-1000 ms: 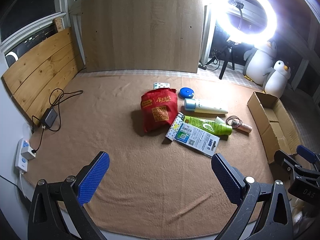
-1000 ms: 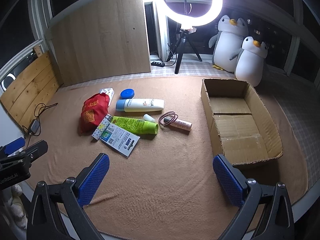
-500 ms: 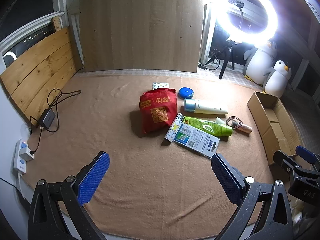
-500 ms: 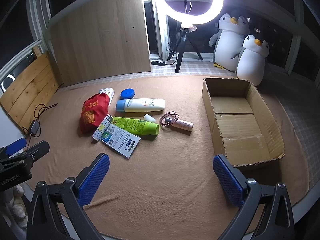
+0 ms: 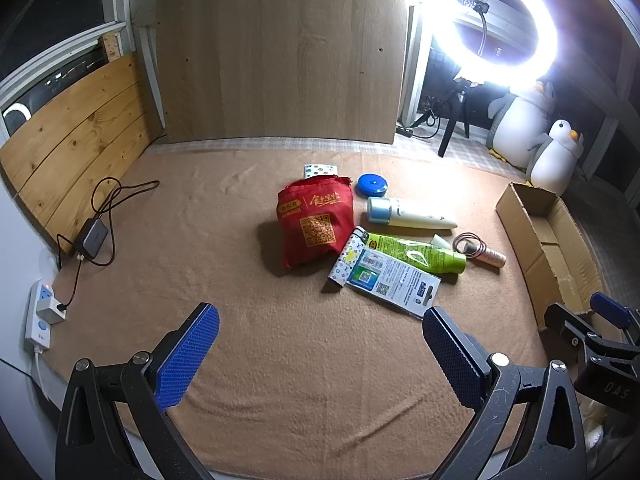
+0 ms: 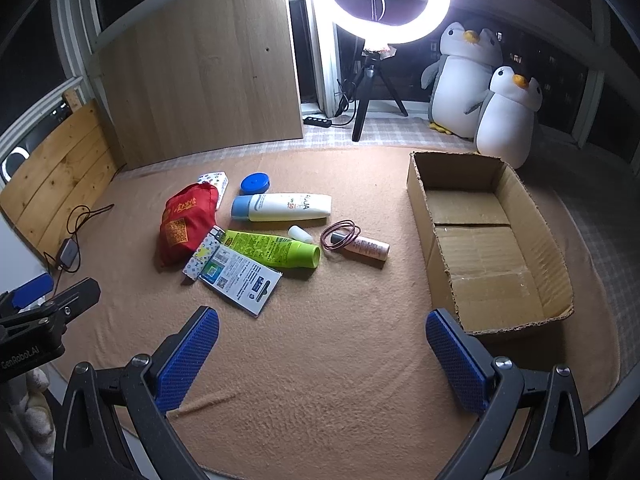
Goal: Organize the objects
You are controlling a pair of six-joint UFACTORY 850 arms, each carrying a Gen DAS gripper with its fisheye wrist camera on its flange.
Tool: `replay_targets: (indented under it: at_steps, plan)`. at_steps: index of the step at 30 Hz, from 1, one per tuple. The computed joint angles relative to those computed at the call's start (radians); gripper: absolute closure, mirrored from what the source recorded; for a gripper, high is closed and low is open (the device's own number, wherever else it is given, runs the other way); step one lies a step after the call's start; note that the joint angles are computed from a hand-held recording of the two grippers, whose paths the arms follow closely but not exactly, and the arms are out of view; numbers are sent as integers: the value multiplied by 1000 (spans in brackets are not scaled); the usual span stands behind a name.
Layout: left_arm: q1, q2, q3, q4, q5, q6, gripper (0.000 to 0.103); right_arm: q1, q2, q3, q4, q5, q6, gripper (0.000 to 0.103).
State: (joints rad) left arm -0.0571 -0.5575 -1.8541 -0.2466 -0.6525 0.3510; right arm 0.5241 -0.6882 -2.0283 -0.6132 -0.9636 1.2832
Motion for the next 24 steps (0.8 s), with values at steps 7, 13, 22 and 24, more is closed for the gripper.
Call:
replay_targets:
  at_steps: [7, 13, 22, 24]
  plan:
    - [-1, -10, -12, 2, -7, 0, 0, -1, -2, -4, 3, -2, -2, 1]
    - [1, -19, -23, 5, -9, -2, 0, -4, -15, -23, 13, -8, -21, 1]
    - [9, -47, -51, 22, -17, -19, 0, -10, -30, -41, 31, -4, -48, 1]
    - [13, -56, -58, 29, -18, -27, 0, -14, -31, -38, 36, 3, -56, 1]
